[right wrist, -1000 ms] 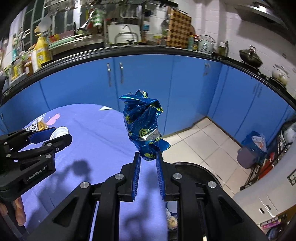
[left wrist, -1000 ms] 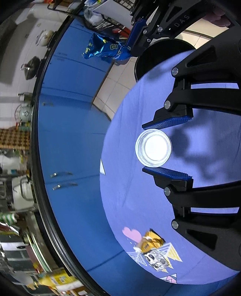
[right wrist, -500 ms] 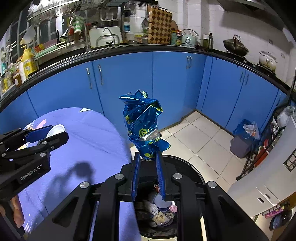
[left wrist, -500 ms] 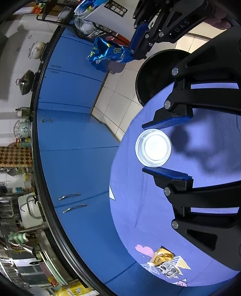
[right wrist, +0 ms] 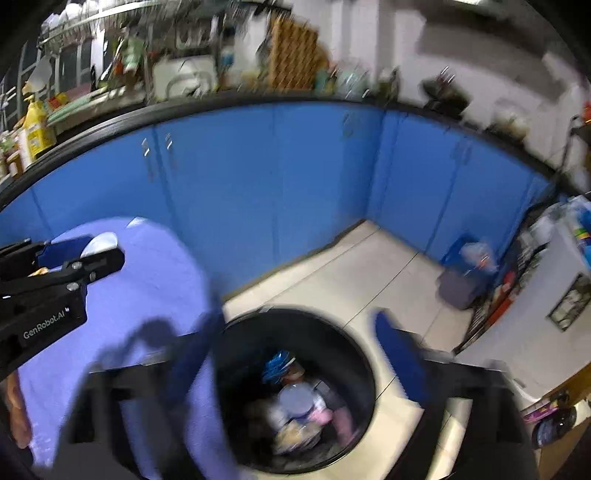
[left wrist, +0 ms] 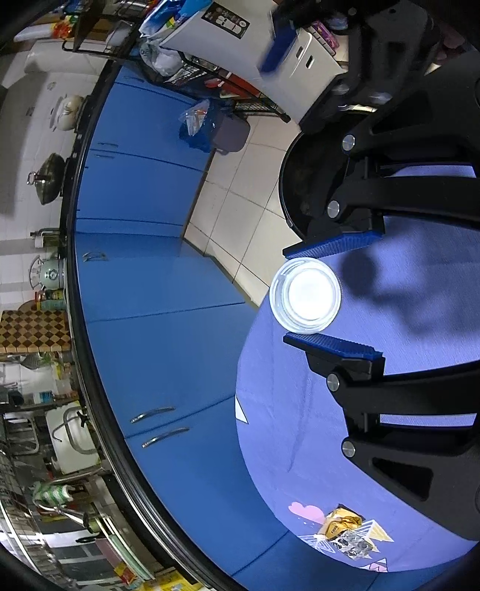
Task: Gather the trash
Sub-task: 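Carry dish and foil wrapper over the bin and release both into it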
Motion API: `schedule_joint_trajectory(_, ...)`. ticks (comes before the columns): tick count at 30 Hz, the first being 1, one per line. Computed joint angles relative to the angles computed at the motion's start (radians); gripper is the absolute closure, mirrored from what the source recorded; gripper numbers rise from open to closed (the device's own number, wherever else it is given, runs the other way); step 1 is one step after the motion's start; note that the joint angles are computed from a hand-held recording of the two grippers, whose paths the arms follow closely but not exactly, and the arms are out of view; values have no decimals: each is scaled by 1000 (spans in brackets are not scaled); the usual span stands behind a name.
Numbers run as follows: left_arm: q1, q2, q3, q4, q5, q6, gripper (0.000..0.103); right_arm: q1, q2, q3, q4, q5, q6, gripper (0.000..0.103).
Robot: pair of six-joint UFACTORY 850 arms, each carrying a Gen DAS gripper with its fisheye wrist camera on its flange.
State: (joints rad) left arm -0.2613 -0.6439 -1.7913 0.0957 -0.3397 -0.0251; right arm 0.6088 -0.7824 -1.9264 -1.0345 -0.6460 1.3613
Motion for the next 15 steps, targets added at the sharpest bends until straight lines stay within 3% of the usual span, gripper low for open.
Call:
schedule_joint_trajectory(2, -8, -9, -14, 8, -8, -4, 62, 0, 18, 38, -69, -9, 65, 15)
schedule_joint_trajectory(15, -70, -61, -98, -6, -46, 32, 62, -23, 65, 107, -68, -72, 92, 15)
